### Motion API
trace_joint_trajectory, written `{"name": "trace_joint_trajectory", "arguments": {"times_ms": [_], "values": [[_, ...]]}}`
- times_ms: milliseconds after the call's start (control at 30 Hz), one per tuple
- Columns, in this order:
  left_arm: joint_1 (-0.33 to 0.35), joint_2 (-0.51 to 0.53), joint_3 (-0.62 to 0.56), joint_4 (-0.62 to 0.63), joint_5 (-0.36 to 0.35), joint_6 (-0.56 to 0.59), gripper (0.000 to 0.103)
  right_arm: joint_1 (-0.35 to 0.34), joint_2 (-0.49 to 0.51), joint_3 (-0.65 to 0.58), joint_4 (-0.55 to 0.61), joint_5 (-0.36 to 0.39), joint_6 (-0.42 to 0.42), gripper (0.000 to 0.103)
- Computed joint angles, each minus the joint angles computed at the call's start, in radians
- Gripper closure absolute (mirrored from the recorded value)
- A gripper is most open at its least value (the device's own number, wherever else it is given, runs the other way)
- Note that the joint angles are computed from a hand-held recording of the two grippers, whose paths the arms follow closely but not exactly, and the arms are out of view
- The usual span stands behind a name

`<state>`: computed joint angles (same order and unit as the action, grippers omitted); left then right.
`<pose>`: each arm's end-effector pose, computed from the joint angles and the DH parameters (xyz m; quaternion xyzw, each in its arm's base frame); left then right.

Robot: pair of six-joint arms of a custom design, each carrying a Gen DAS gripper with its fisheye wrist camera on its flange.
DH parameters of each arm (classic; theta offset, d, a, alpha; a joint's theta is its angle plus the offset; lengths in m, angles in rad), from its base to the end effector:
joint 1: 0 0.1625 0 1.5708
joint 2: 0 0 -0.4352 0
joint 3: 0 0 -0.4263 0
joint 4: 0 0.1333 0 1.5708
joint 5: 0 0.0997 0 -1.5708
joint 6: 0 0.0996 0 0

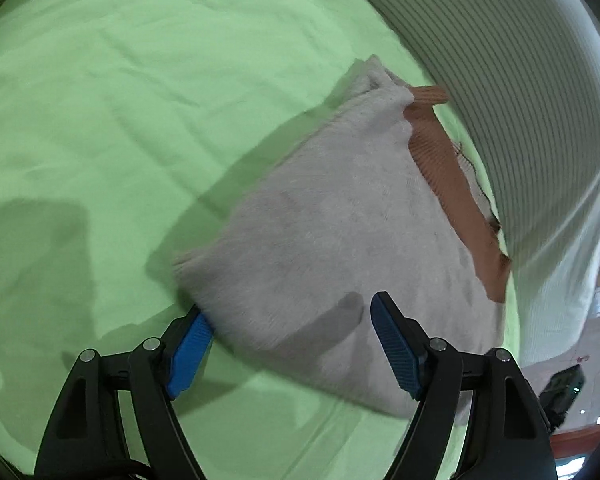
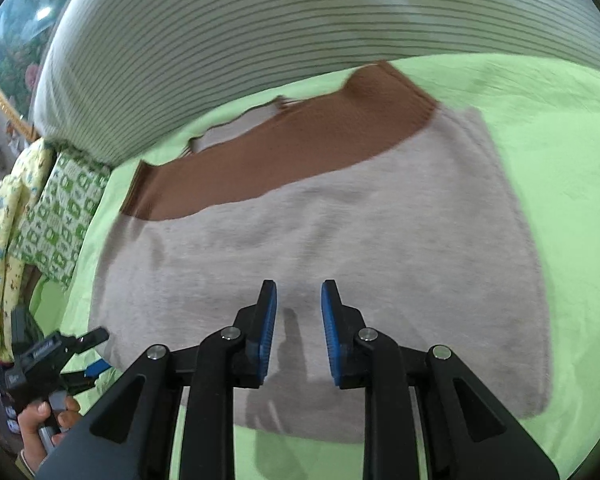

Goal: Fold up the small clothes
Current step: 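Move both open grippers over the folded sweater to its side edge, then grasp the sweater side edge with the left gripper and fold it over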

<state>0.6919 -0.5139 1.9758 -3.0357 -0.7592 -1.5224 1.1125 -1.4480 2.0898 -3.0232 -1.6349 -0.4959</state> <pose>-0.2733 -0.4934 -0.1156 -0.2911 0.8715 -0.3685 0.1415 -0.1231 -0.5364 0.3430 0.0046 -0.9186 0.3366 0.2071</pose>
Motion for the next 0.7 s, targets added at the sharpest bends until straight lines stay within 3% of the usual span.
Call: {"name": "trace_joint_trajectory", "arguments": {"times_ms": [200,267,333,433,567,700], "values": [[0.027,0.03,-0.059,0.02,0.051,0.008,0.025,0.016,0.035,-0.033,0.003,-0.012,-0.011,0.079],[0.025,0.037,-0.066,0.02,0.072,0.014,0.036,0.016,0.053,-0.047,0.004,-0.024,-0.013,0.079],[0.029,0.045,-0.065,-0.035,0.069,0.069,0.065,0.014,0.072,-0.063,0.009,-0.044,-0.008,0.079],[0.021,0.046,-0.066,-0.07,0.082,0.13,0.081,0.003,0.095,-0.082,0.03,-0.061,-0.002,0.079],[-0.018,0.052,-0.116,-0.042,0.139,0.233,0.084,-0.005,0.105,-0.078,0.008,-0.049,-0.008,0.079],[-0.042,0.096,-0.233,-0.14,0.109,0.499,0.085,-0.03,0.084,-0.086,0.056,0.025,0.056,0.079]]}}
